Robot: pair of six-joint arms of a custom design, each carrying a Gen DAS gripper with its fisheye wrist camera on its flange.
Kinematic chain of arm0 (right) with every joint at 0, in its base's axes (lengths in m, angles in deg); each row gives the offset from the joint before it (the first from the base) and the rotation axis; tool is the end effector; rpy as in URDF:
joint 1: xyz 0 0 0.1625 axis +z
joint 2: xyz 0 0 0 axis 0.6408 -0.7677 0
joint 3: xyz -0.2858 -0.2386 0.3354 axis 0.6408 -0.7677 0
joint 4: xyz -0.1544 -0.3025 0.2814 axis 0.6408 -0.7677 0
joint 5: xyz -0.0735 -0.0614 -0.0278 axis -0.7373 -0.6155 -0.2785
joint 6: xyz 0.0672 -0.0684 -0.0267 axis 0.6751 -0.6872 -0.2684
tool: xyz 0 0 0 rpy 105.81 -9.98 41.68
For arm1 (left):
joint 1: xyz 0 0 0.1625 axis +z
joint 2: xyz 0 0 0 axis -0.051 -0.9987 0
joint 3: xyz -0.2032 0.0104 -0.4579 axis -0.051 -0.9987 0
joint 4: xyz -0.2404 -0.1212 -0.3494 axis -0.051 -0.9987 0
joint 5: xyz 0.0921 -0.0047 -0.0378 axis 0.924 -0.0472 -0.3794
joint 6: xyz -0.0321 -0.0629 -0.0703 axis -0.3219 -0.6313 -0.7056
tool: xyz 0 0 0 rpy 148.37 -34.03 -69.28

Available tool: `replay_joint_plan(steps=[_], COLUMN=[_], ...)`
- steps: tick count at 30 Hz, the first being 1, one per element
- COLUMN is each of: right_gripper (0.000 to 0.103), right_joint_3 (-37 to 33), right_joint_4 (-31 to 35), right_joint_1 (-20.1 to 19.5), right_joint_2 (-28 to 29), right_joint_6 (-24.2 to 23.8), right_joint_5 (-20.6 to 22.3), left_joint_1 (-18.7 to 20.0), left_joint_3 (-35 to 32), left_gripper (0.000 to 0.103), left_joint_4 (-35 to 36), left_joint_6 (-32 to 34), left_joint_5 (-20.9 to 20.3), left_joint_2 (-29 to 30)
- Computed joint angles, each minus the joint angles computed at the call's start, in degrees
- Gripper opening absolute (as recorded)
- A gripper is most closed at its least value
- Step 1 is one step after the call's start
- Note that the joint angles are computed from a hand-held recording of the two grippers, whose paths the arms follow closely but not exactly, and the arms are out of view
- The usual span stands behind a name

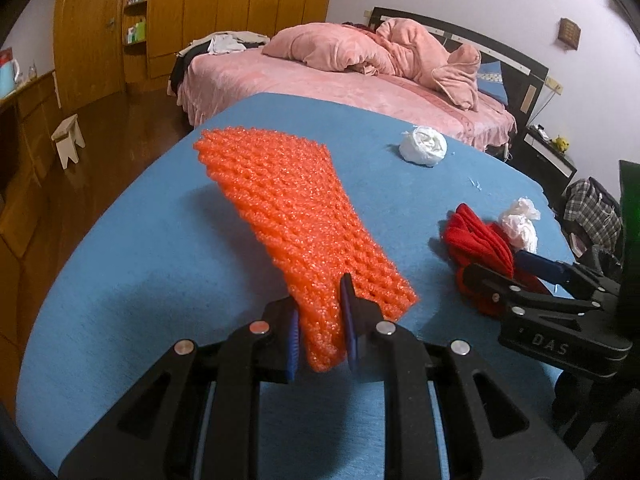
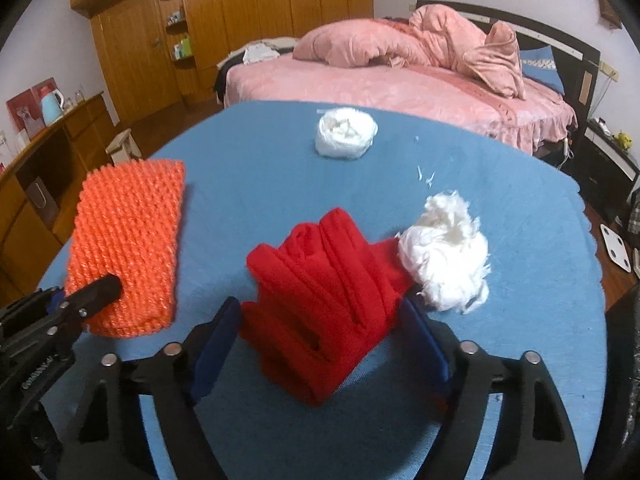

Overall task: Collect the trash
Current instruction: 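Grasp the red glove with the right tool while the left tool holds the pad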

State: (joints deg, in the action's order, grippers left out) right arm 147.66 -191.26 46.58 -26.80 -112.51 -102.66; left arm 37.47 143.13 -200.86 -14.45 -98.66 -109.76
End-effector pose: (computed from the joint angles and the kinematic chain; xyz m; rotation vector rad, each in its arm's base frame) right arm 0.0608 -0.3960 0.2472 0.2046 -2.2573 0.9424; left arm -0.2796 -0.4337 0.0312 0.7061 2.4731 -0.7623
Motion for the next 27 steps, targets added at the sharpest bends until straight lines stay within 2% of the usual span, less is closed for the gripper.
replay_joint_plan(steps=[2,4,5,7,9,16,27], right_gripper=[0.064,0.044,0.042,0.026,0.02,0.019,0.019], right_joint_3=[0.12,0.29,0.51,0.79,1.38,3.76,7.8], right_joint_4=[0.45,1.12,0.91,1.89,3.24,3.29,3.86], right_joint_1=[0.01,0.02,0.02,-0.15,-0.39,0.13,-0.69], right_joint_2=[-0.08,-0.26,-0.21,-0.85,-2.03,-5.06,-13.64], right_joint_6=[-0.03,-0.2,-0.32,-0.32,0.12,0.71,1.46], right_joint_5=[0.24,0.63,0.74,1.75,3.11,4.89,8.12], left_joint_1=[0.17,0.27,0.25,0.23,0.18,-0.96,-4.92], left_joint_3=[-0.17,-0.33,-0.27,-0.25,-0.26,0.42,1.13], left_gripper=[0.017,0.017,0.017,0.017,0.017,0.017,0.017], left_joint_4=[0.46,0.88,1.0,0.96,0.91,-1.37,-3.18], left_joint_6=[-0.21,-0.38,-0.46,-0.45,-0.44,0.95,0.89], left_joint_5=[-0.14,-0.22,-0.2,-0.18,-0.04,0.83,-1.37], left_joint_2=[0.01,0.01,-0.04,-0.03,0.02,0.24,0.08])
